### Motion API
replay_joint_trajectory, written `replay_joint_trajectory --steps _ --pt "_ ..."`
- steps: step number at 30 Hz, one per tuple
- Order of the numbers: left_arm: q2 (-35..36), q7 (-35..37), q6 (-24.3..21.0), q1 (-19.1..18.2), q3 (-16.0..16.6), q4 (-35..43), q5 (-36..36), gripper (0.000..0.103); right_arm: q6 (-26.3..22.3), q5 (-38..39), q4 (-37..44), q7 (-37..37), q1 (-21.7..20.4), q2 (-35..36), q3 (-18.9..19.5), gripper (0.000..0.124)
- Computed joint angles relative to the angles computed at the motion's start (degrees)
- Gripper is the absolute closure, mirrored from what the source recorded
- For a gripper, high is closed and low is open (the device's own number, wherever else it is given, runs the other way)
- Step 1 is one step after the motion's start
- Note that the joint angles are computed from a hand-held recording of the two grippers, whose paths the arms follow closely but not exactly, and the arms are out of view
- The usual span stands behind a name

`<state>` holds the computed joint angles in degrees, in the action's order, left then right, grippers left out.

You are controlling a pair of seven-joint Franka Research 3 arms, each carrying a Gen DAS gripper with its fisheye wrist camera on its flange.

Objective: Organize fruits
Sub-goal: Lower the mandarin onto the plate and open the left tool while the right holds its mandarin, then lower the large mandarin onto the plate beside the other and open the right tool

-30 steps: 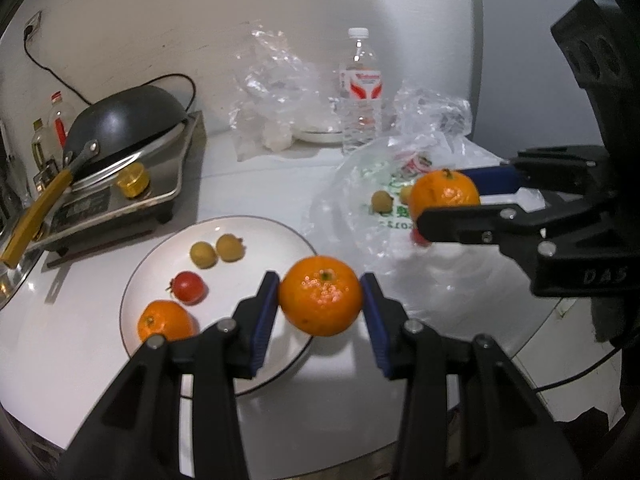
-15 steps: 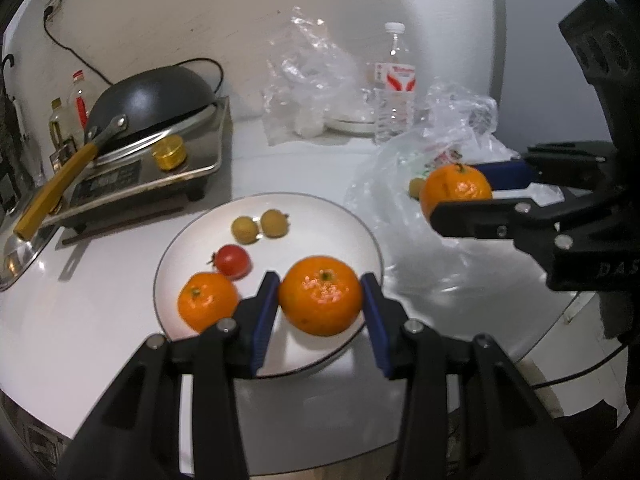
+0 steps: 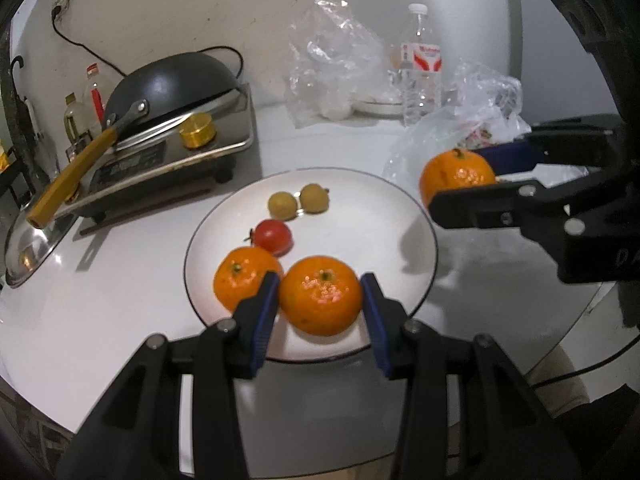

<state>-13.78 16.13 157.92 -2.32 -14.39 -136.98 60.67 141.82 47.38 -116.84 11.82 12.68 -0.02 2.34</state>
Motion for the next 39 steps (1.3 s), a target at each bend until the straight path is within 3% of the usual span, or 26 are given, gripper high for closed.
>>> replay_joint_trajectory --steps 17,39 --pt "-1.15 0.21 4.00 1.19 0.18 -1.96 -0.84 0.060 0.70 -2.75 0.56 2.07 0.88 1.82 1.12 0.076" --pt "-8.46 -6.44 6.92 7.47 -1.64 -6.87 2.26 0.060 0.35 -3.71 2.93 4.81 1.93 4.80 2.52 0.076"
